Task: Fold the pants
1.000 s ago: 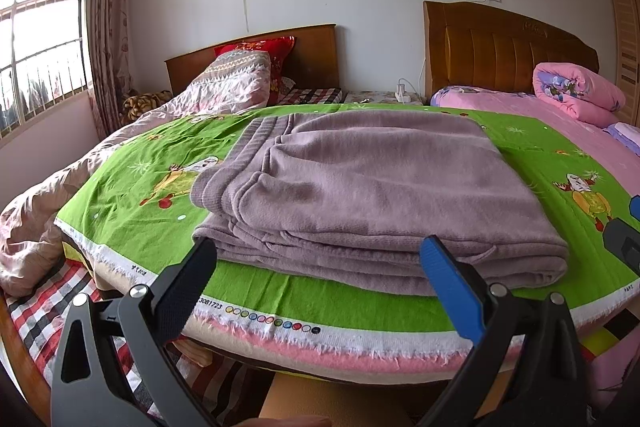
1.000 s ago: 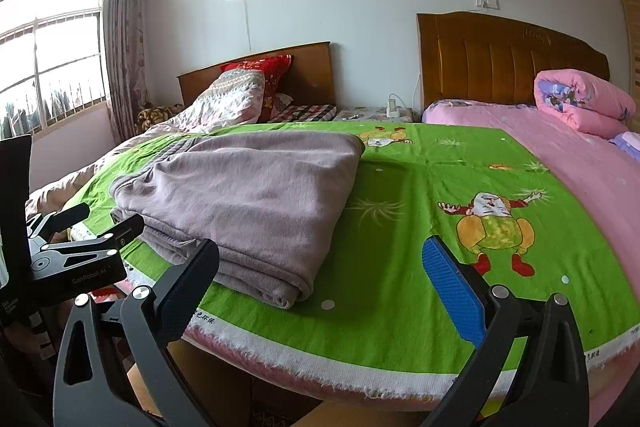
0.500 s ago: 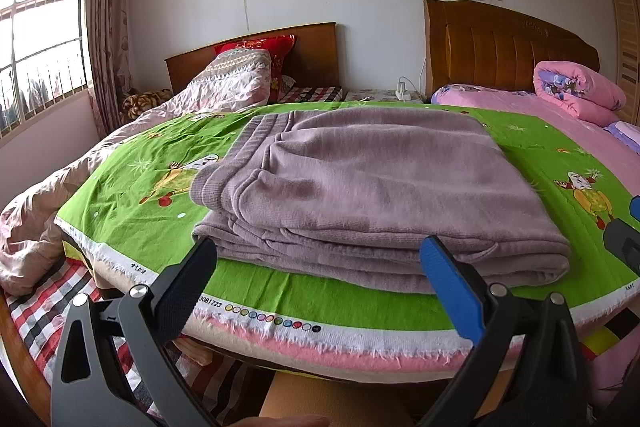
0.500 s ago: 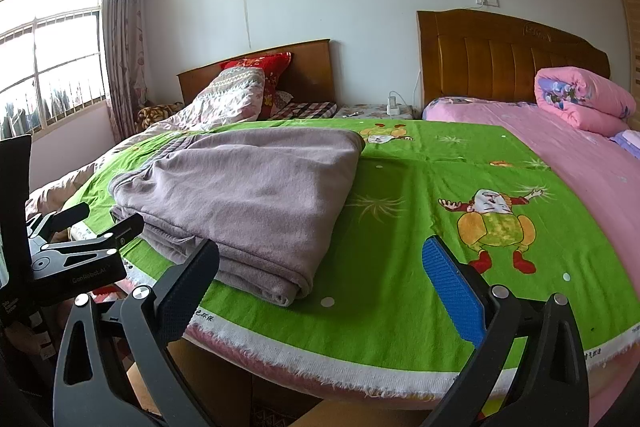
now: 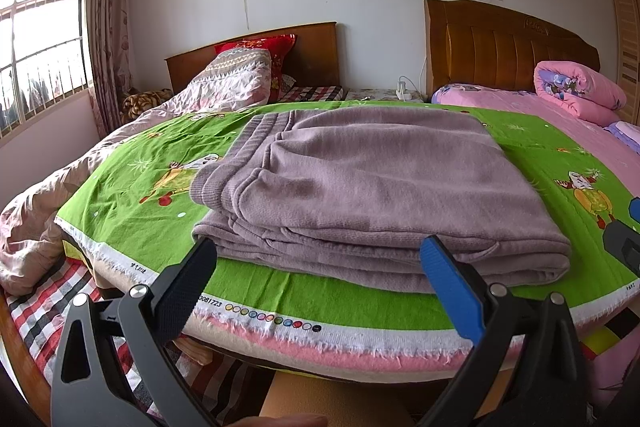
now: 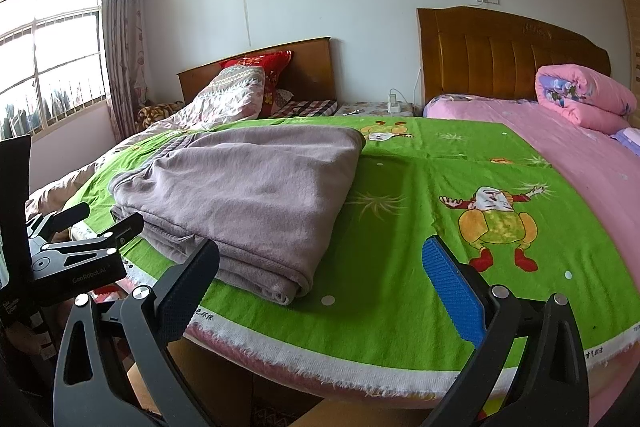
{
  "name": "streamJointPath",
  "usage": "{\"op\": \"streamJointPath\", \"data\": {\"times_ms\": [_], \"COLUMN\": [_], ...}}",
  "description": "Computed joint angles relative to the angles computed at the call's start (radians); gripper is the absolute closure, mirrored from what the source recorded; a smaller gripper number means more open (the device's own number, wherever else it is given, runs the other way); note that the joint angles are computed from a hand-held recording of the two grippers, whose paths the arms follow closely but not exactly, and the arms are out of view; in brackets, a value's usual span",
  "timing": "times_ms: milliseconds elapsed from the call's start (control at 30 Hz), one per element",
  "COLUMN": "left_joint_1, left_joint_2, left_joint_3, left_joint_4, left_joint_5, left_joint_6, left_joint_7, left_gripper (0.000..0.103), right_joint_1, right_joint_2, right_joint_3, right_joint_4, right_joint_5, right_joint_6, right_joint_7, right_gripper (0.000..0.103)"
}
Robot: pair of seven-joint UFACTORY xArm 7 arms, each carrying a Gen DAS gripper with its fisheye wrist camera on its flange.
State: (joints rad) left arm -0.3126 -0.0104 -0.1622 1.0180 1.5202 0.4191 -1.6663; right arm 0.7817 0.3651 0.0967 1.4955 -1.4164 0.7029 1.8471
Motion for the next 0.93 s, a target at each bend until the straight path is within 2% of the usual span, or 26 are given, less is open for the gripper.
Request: {"op": "streamJointPath", "data": {"times_ms": [400, 500, 600, 933], "left_joint_1": [0.005, 0.004, 0.003, 0.013], "left_joint_2": [0.002, -0.008, -0.013, -0.009], "left_joint_3": [0.005, 0.002, -0.001, 0.004], "left_joint_4": [-0.002, -0.013, -0.018, -0.008], "left_joint_5": [0.024, 0.076, 0.088, 0.041], "left_joint_6": [-0.016, -0.004, 0.01, -0.015], "left_joint_7": [-0.017, -0.076, -0.09, -0.05], "left_gripper": [0.001, 0.001, 0.001, 0.001], "right_joint_1": [-0.004, -0.01, -0.012, -0.011], "right_joint_2": [-0.002, -0.001, -0.002, -0.003], "right_joint_3": [-0.001, -0.002, -0.003, -0.004], "right_joint_4": [-0.003, -0.004, -0.005, -0.005], "right_joint_5": [0.001, 0.006, 0.008, 0.005], "right_joint_6": [-0.013, -0.027, -0.032, -0.031], "right_joint_7": [-0.004, -0.01, -0.012, -0.007], "right_gripper": [0.005, 0.005, 0.005, 0.005]}}
